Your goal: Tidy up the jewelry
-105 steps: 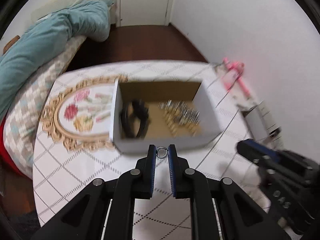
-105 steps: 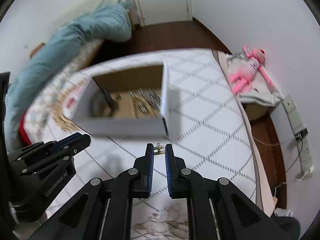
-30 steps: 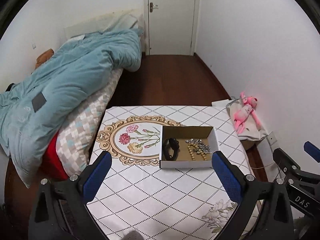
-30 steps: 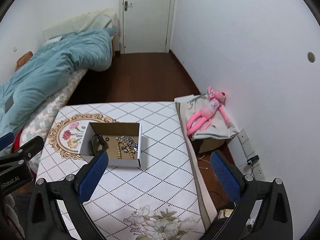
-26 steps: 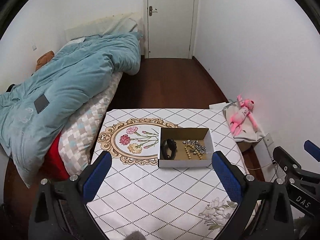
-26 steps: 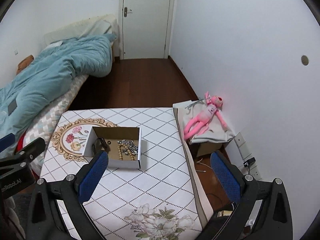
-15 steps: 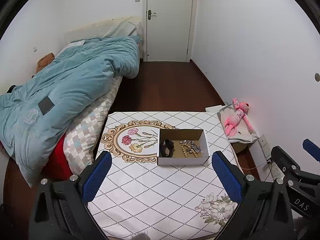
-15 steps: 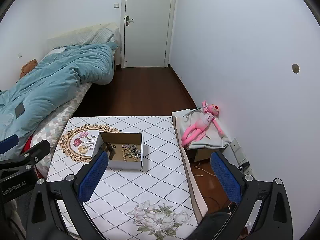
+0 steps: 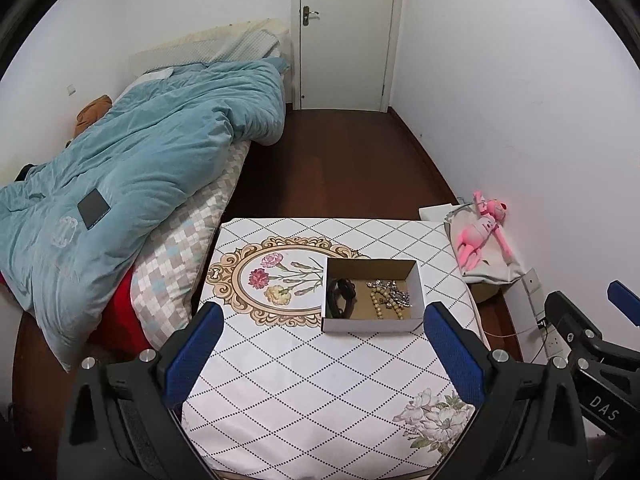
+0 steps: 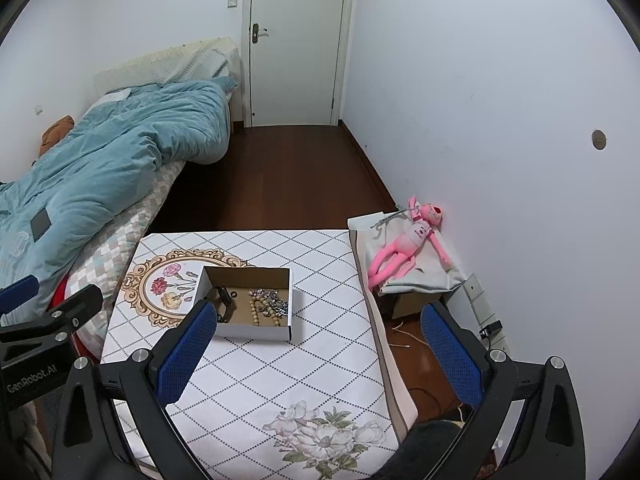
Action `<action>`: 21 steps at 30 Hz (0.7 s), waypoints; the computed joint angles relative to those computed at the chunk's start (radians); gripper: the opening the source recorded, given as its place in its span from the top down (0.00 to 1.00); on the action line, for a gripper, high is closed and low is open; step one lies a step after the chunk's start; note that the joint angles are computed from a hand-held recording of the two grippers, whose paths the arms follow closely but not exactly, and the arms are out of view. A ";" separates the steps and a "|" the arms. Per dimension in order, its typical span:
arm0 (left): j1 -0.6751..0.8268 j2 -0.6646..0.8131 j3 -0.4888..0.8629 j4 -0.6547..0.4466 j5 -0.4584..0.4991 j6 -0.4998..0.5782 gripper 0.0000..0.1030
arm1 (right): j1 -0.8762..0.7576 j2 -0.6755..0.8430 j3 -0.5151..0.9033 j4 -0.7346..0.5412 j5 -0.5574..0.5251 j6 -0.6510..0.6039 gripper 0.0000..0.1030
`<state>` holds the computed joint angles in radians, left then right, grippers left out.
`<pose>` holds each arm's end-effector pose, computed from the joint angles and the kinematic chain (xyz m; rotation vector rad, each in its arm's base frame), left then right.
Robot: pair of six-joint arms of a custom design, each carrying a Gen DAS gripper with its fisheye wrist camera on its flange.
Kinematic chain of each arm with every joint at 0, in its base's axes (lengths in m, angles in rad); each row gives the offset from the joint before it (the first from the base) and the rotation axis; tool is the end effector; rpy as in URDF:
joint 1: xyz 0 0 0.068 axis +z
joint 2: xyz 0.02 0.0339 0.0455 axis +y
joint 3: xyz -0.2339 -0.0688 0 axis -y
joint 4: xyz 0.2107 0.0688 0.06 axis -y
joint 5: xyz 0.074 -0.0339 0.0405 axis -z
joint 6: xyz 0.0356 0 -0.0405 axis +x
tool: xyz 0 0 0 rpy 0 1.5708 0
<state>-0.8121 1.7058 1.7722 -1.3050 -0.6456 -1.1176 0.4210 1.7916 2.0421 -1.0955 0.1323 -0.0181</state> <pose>0.2158 -0.1966 0.3223 -0.5038 2.3779 0.1279 0.3059 0.1318 0.3703 -0.4648 2.3609 0.0266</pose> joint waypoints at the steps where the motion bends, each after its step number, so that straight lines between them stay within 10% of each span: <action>1: 0.009 0.006 0.008 0.001 0.005 0.008 0.01 | 0.001 0.023 0.026 -0.009 0.001 0.002 0.00; 21: 0.145 0.108 0.036 0.048 0.129 0.120 0.01 | -0.012 0.321 0.382 -0.170 0.006 -0.009 0.00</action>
<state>-0.6674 1.8139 1.8086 -1.2571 -0.5162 -0.9979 0.4088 2.1131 2.4243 -1.2655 0.1379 -0.0274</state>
